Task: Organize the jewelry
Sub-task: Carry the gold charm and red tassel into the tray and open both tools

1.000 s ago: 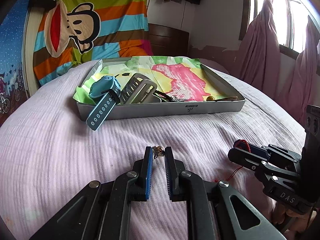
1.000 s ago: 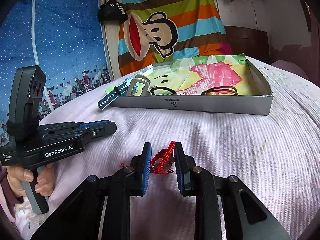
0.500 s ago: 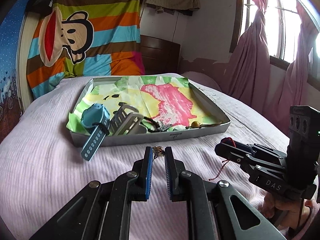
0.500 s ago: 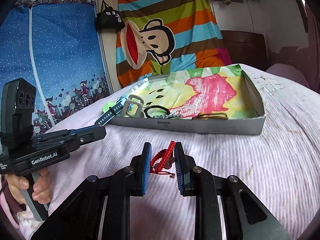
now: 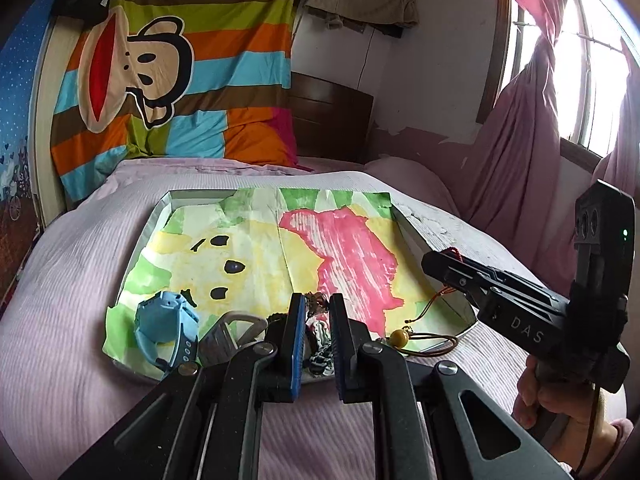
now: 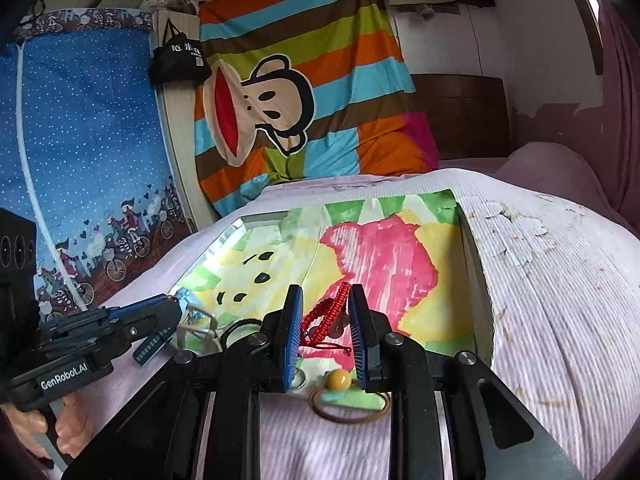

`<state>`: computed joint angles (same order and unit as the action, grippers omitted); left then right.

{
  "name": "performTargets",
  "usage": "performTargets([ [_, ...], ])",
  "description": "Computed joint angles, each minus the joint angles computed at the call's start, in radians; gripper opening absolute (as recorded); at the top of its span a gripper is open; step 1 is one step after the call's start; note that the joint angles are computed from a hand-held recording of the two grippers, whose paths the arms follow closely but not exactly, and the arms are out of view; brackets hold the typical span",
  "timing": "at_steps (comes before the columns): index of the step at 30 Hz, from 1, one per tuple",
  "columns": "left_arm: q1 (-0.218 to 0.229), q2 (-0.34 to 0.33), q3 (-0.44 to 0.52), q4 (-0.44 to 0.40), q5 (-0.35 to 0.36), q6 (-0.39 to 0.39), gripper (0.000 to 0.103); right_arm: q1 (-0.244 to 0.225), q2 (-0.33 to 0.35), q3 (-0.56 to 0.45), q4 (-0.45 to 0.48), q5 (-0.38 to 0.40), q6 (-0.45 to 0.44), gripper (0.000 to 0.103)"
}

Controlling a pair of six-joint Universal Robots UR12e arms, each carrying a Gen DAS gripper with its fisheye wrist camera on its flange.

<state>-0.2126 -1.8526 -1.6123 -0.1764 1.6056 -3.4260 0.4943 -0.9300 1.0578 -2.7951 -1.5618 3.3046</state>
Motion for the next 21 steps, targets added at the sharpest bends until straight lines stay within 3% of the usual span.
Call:
performTargets([
  [9, -0.005, -0.045, 0.085, -0.111, -0.005, -0.022, 0.012, -0.004, 0.069, -0.142, 0.183, -0.030, -0.004, 0.020],
  [13, -0.003, -0.056, 0.104, -0.164, -0.011, -0.038, 0.012, -0.020, 0.080, -0.152, 0.220, 0.006, 0.051, 0.020],
  [21, -0.009, -0.072, 0.119, -0.222, -0.016, -0.039, 0.012, -0.026, 0.097, -0.153, 0.274, 0.019, 0.070, 0.020],
])
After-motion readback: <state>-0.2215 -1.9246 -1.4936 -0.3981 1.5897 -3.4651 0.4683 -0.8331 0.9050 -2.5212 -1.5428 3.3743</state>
